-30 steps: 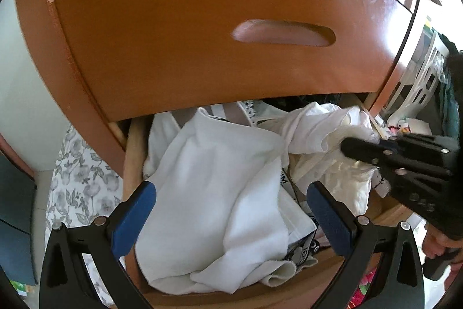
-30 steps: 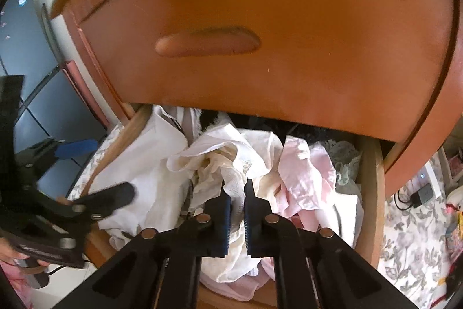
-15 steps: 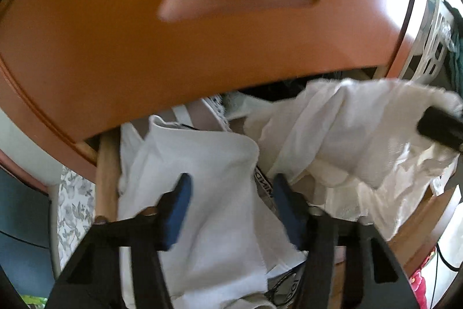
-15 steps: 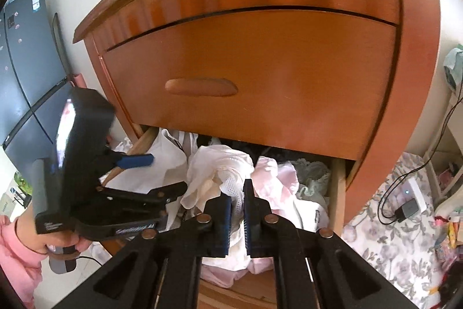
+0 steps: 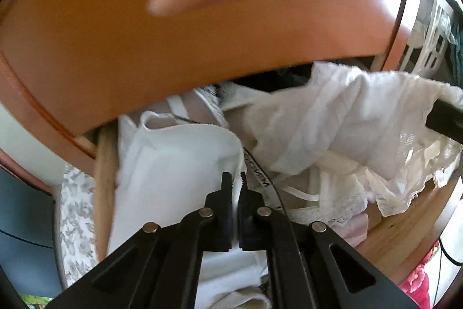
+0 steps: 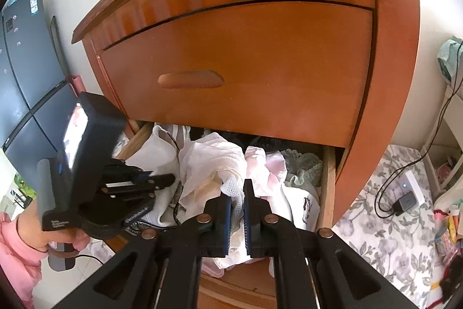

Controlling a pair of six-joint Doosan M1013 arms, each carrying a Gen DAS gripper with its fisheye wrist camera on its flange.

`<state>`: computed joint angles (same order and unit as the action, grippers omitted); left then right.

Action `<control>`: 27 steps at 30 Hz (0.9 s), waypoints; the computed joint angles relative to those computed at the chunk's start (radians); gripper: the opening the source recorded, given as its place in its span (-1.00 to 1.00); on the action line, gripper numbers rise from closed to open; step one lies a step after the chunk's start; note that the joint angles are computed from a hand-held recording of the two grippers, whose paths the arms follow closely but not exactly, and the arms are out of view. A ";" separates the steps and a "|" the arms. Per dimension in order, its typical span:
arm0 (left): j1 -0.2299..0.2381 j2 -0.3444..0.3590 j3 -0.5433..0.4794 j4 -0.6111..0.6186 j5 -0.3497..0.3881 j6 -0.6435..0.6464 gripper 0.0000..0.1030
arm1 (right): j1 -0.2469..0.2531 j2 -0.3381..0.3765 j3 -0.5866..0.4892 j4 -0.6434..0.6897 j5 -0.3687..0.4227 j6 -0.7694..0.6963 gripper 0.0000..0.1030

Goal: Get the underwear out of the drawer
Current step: 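Grasp the white bag with black strap with the left gripper while the right holds the lace cloth, then lift both held items up and out of the drawer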

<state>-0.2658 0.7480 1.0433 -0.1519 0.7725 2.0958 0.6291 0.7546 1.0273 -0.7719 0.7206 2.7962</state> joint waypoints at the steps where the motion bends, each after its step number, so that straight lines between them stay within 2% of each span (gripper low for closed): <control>1: 0.000 -0.010 0.014 0.020 -0.035 -0.013 -0.98 | 0.001 -0.002 0.003 -0.009 0.001 0.009 -0.86; 4: 0.005 -0.049 0.067 0.071 -0.135 -0.039 -0.98 | 0.004 -0.008 0.011 -0.032 -0.001 0.033 -0.86; 7: 0.002 -0.079 0.115 0.214 -0.247 -0.145 -0.98 | 0.010 -0.016 0.018 -0.061 0.006 0.061 -0.86; 10: 0.008 -0.100 0.142 0.333 -0.314 -0.270 -0.98 | 0.016 -0.024 0.022 -0.083 0.016 0.079 -0.86; 14: 0.019 -0.122 0.157 0.428 -0.364 -0.402 -0.98 | 0.026 -0.035 0.025 -0.117 0.032 0.100 -0.86; 16: 0.026 -0.118 0.139 0.431 -0.370 -0.421 -0.98 | 0.031 -0.041 0.028 -0.135 0.039 0.113 -0.86; 27: 0.051 -0.182 0.165 0.361 -0.427 -0.393 -0.98 | 0.059 -0.076 0.044 -0.243 0.071 0.181 -0.86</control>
<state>-0.2147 0.5661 1.2086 0.2087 0.3452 1.7033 0.6882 0.6782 1.0709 -1.0144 0.7917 2.9777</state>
